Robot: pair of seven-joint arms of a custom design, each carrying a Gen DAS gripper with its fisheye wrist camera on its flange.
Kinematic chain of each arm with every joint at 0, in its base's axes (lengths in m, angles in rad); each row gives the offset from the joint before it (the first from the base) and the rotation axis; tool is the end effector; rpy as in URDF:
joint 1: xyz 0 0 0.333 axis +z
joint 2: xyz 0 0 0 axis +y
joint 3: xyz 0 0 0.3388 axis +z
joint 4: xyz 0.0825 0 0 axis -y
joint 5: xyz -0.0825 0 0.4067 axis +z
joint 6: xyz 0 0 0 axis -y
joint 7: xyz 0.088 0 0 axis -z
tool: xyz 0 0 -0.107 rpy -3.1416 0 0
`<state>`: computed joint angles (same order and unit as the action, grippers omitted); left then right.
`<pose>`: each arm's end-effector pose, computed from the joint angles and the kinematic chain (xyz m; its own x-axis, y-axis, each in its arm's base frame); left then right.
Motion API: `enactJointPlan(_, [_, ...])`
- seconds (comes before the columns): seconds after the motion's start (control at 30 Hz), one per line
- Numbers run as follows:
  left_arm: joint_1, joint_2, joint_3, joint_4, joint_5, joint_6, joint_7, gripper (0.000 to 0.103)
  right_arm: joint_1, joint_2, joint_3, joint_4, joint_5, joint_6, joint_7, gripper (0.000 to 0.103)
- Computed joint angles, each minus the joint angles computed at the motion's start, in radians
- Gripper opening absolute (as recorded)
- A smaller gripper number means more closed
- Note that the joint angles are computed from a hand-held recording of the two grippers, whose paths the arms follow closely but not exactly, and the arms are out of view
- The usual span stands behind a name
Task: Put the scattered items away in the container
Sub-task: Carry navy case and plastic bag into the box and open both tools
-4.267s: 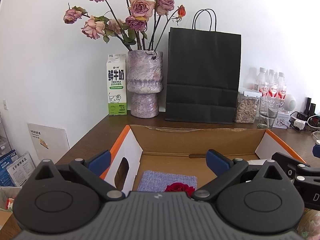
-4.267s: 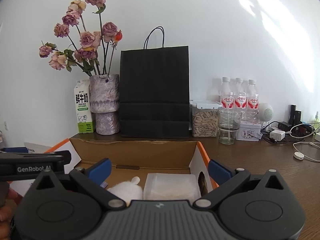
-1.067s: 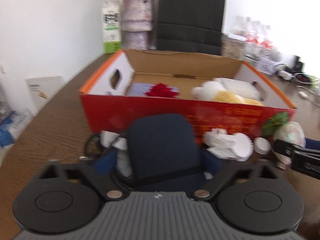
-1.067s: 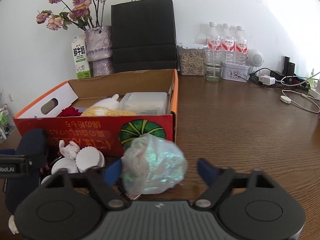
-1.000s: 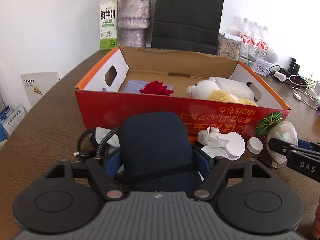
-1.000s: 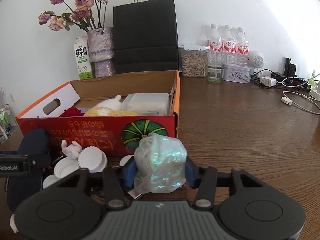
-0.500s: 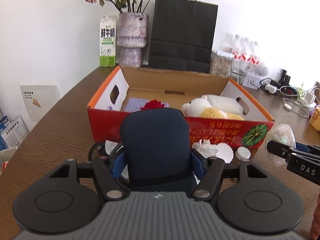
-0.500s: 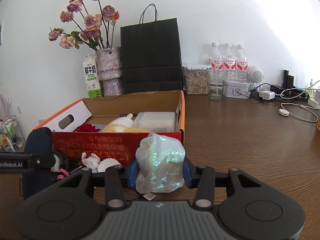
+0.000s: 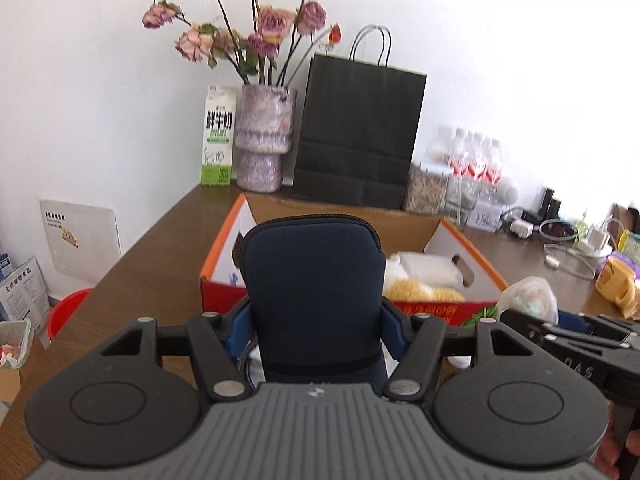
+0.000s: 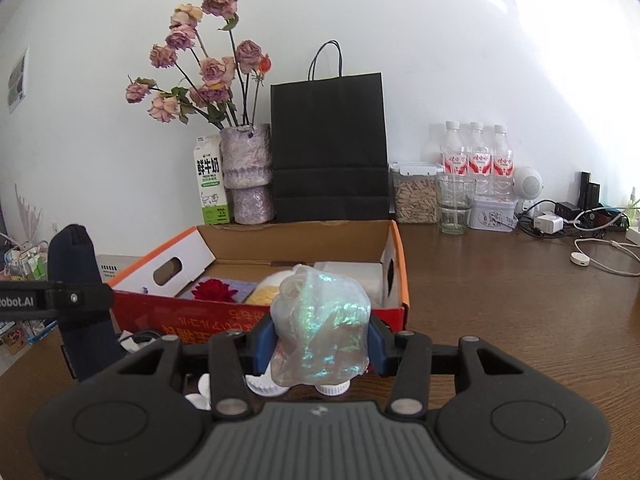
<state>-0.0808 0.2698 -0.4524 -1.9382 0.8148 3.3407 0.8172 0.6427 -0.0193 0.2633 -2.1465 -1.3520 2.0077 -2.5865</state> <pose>0.5402 -0.3773 0.4943 -0.6170 -0.7753 0.1350 -0.4165 0.1761 -0.8919 0.3935 0.4085 0.4515 -0.4099 -0.9072 -0.0946 -0.3176 0.2392 -0.9175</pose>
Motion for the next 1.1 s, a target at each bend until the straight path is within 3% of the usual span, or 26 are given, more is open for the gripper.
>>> enactJointPlan(0.37, [-0.179,0.02,0.2,0.082,-0.063,0.069,0.013,0.064,-0.001,0.044,-0.019,0.077,-0.07,-0.005,-0.015,0.046])
enactJointPlan(0.63, [-0.322,0.09,0.338,0.196,-0.185,0.072,0.086,0.064,-0.012,0.099,-0.054,0.162,-0.147,0.01,-0.019,0.046])
enactJointPlan(0.77, [-0.423,0.141,0.439,0.259,-0.269,0.067,0.139,0.064,-0.022,0.136,-0.081,0.215,-0.176,0.038,-0.025,0.046])
enactJointPlan(0.93, [-0.309,0.239,0.29,0.384,-0.204,-0.01,0.137,0.064,-0.031,0.197,-0.119,0.29,-0.19,0.06,-0.034,0.046])
enactJointPlan(1.1, [-0.244,0.338,0.19,0.492,-0.17,-0.08,0.166,0.064,-0.03,0.254,-0.156,0.31,-0.211,0.086,0.01,0.046])
